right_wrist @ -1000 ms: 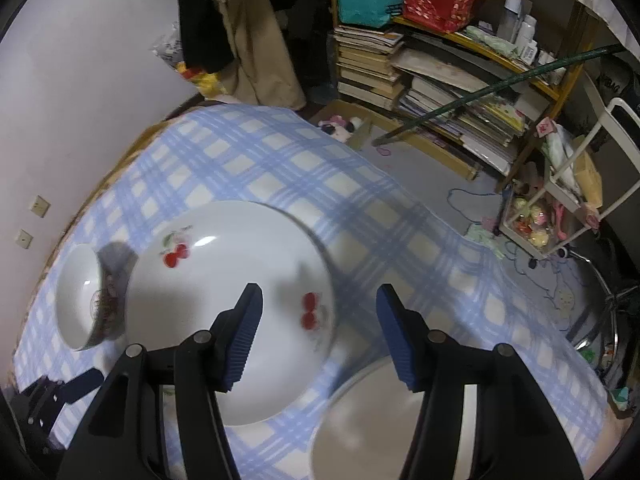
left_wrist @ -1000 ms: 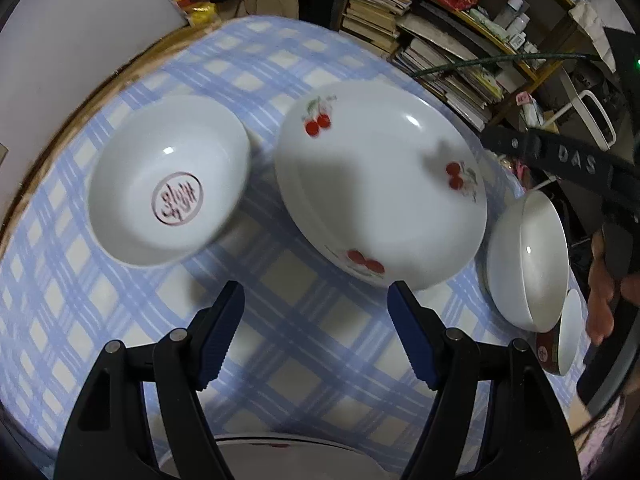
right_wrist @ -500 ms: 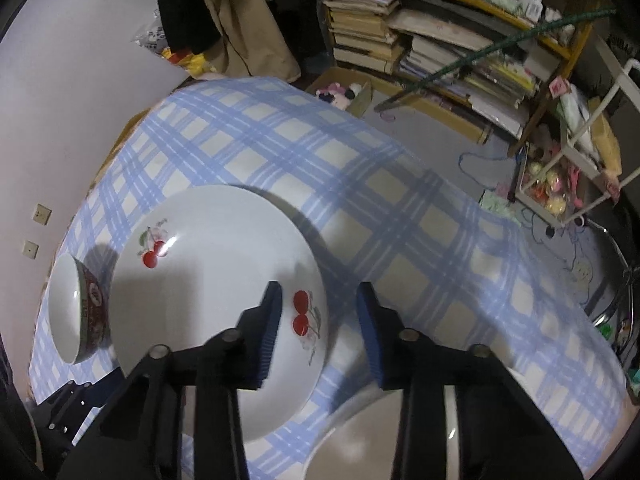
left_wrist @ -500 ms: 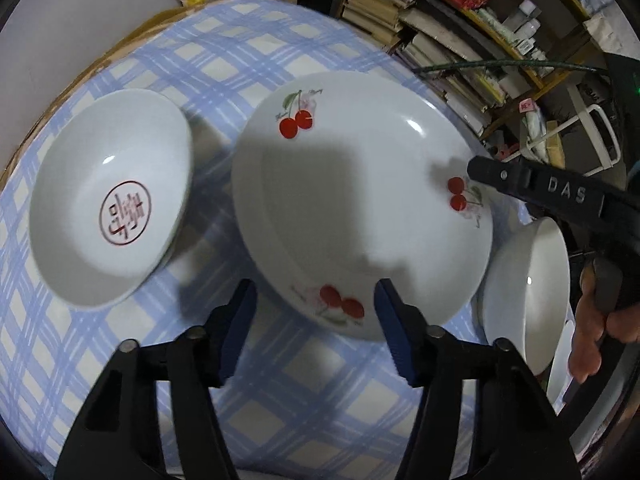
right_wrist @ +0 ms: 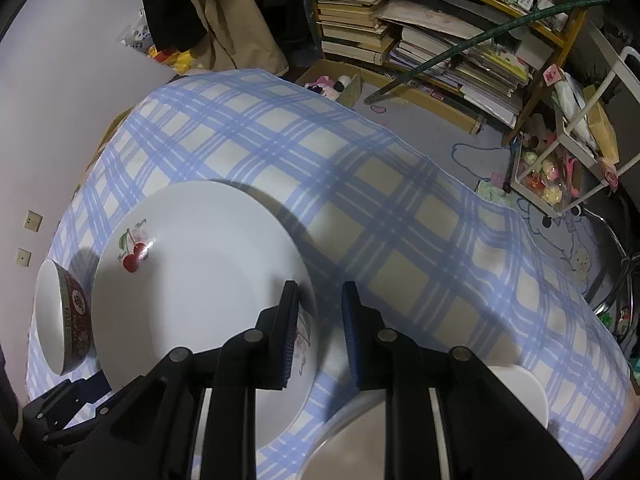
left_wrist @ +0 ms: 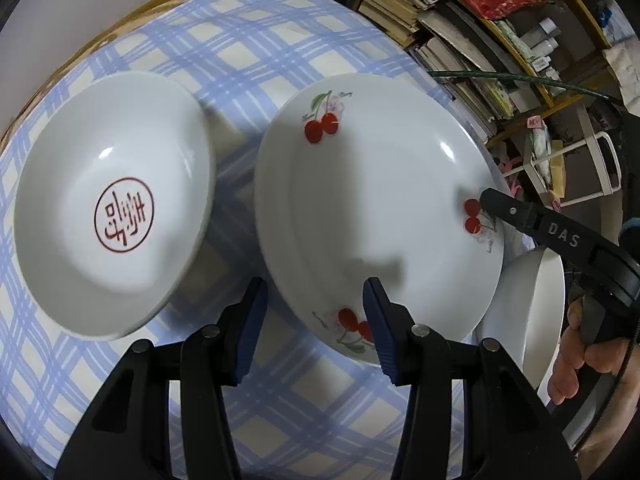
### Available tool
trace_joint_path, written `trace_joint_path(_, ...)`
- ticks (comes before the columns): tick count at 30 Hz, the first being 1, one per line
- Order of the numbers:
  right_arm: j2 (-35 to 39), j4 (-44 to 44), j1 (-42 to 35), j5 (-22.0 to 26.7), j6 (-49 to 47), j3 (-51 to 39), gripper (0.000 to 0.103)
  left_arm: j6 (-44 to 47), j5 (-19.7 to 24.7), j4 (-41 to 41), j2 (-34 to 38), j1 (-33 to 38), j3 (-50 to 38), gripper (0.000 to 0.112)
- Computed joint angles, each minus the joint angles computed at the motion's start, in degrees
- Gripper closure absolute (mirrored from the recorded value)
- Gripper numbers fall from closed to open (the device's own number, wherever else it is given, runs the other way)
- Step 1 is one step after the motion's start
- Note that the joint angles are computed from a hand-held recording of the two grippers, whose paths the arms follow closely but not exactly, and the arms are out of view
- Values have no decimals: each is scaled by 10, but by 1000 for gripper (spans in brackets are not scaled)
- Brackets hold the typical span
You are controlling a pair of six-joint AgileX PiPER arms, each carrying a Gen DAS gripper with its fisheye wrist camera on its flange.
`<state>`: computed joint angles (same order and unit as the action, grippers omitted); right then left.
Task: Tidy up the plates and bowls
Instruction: 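Close both grippers on the rim of the next cherry plate, then lift the cherry plate with both grippers and carry it over the stack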
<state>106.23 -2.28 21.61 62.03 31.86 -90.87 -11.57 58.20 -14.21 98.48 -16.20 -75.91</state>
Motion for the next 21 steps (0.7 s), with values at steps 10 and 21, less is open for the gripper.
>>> trace_joint_path(10, 13, 1, 8, 9, -3, -14, 91, 29, -21, -4, 15, 3, -3, 89)
trace_joint_path(21, -57, 74, -20, -38, -45, 47, 96, 60, 43, -24, 35, 27, -67, 88)
